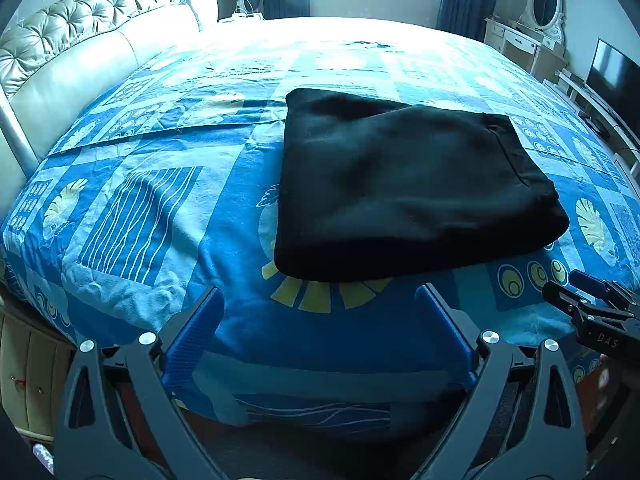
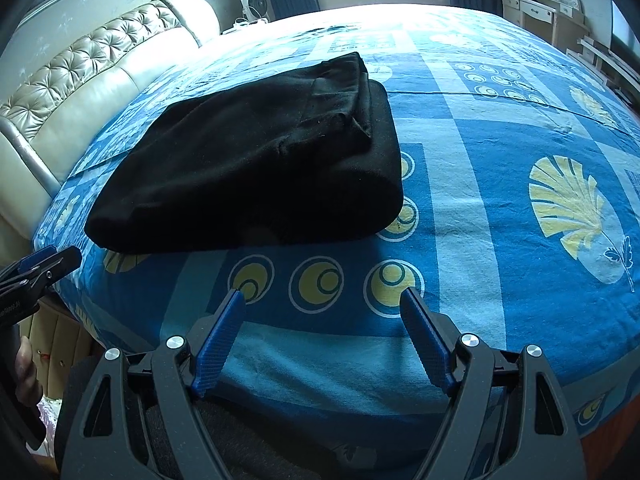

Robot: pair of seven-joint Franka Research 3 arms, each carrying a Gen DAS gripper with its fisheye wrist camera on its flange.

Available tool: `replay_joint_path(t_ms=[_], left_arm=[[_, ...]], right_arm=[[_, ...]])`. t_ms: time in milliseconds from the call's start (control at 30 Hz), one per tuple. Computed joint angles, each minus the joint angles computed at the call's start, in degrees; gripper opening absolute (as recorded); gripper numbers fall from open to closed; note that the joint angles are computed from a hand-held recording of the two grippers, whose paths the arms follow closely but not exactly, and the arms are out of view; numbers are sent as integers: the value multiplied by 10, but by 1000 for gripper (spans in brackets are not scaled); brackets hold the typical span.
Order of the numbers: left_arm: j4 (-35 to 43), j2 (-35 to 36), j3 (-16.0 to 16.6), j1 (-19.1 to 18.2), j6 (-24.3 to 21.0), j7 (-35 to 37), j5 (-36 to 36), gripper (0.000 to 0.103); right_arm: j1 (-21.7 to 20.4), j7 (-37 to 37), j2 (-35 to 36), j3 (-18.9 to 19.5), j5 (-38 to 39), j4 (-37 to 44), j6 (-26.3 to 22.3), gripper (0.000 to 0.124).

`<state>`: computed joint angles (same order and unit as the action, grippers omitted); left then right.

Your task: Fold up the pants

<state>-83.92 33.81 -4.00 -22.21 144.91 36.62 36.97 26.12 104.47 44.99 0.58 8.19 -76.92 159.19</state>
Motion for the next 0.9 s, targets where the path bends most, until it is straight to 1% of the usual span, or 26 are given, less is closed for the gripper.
replay_joint_path(t_ms=[233, 367, 400, 467, 500, 567, 600, 667, 733, 767, 833, 867, 900], left_arm=[[14, 7, -2, -5, -16, 16, 3, 96], [18, 9, -5, -6, -12, 21, -2, 97], [29, 13, -3, -9, -25, 19, -6, 101], [59, 25, -4, -12, -61, 22, -17, 101], [56, 24, -5, -8, -51, 20, -20, 101], [15, 3, -9, 12, 22, -3, -33, 101], [4, -3, -16, 24, 42, -2, -50, 101], [7, -3, -24, 41, 47, 12, -78, 101], [20, 1, -10, 49, 40, 6, -87, 101], [29, 6, 1, 51, 37, -2, -83, 101], [68, 29, 30, 51, 15, -24, -68, 101], [92, 45, 45, 54, 6, -38, -58, 101], [122, 66, 54, 61, -3, -45, -53, 101]], right_arm=[[0, -2, 2, 1, 0, 3, -2, 79], [0, -4, 2, 1, 1, 3, -2, 79], [1, -3, 3, 1, 1, 3, -1, 79], [0, -6, 2, 3, 2, 1, 4, 79], [-1, -10, 1, 5, 3, -2, 10, 79], [-2, -16, -1, 8, 5, -7, 19, 79], [-4, -21, -2, 11, 7, -8, 20, 79], [-8, -29, -7, 17, 14, -11, 21, 79], [-21, -47, -12, 33, 28, -7, 22, 79], [-25, -53, -15, 36, 33, -4, 27, 79], [-35, -70, -15, 43, 44, 13, 42, 79], [-39, -75, -6, 43, 47, 35, 42, 81], [-40, -75, 11, 37, 47, 74, 30, 83]])
